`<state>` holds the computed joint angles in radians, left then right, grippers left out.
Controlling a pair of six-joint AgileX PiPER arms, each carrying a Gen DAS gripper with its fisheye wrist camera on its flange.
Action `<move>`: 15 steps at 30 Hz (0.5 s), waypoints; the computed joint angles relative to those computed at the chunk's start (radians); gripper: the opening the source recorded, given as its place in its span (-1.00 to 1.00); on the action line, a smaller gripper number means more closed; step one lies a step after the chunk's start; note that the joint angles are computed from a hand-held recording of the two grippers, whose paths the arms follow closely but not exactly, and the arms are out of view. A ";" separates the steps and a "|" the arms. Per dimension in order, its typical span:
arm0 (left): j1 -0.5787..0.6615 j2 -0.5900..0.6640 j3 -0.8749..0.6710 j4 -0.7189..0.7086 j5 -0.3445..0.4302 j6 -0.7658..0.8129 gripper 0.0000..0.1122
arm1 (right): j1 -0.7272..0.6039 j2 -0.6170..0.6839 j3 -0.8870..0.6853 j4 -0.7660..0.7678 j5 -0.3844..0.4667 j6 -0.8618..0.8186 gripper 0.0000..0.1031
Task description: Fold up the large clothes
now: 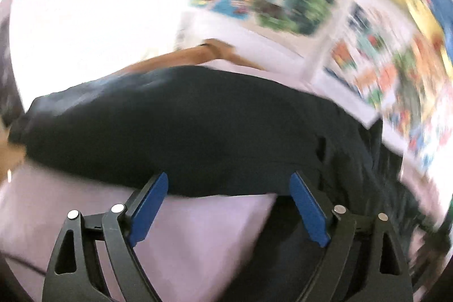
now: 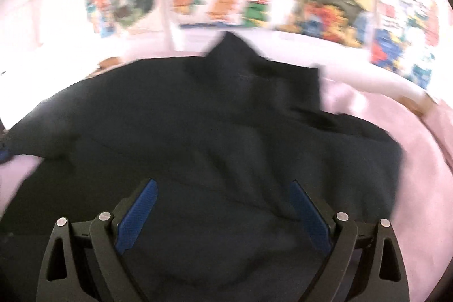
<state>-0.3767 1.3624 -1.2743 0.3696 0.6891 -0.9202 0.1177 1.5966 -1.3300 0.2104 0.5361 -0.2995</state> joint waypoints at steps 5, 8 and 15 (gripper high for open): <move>0.154 -0.058 0.034 -0.174 0.018 0.012 0.60 | 0.227 0.109 -0.102 -0.287 -0.001 0.298 0.86; 0.215 -0.075 0.054 -0.221 0.002 0.001 0.60 | 0.311 0.191 -0.172 -0.411 -0.008 0.434 0.86; 0.326 -0.113 0.126 -0.341 -0.084 0.042 0.59 | 0.423 0.368 -0.329 -0.670 0.000 0.645 0.86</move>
<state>-0.0507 1.2490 -1.1487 0.0282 0.6047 -0.8778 0.5407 1.9650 -1.6590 -0.4592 0.5358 0.3451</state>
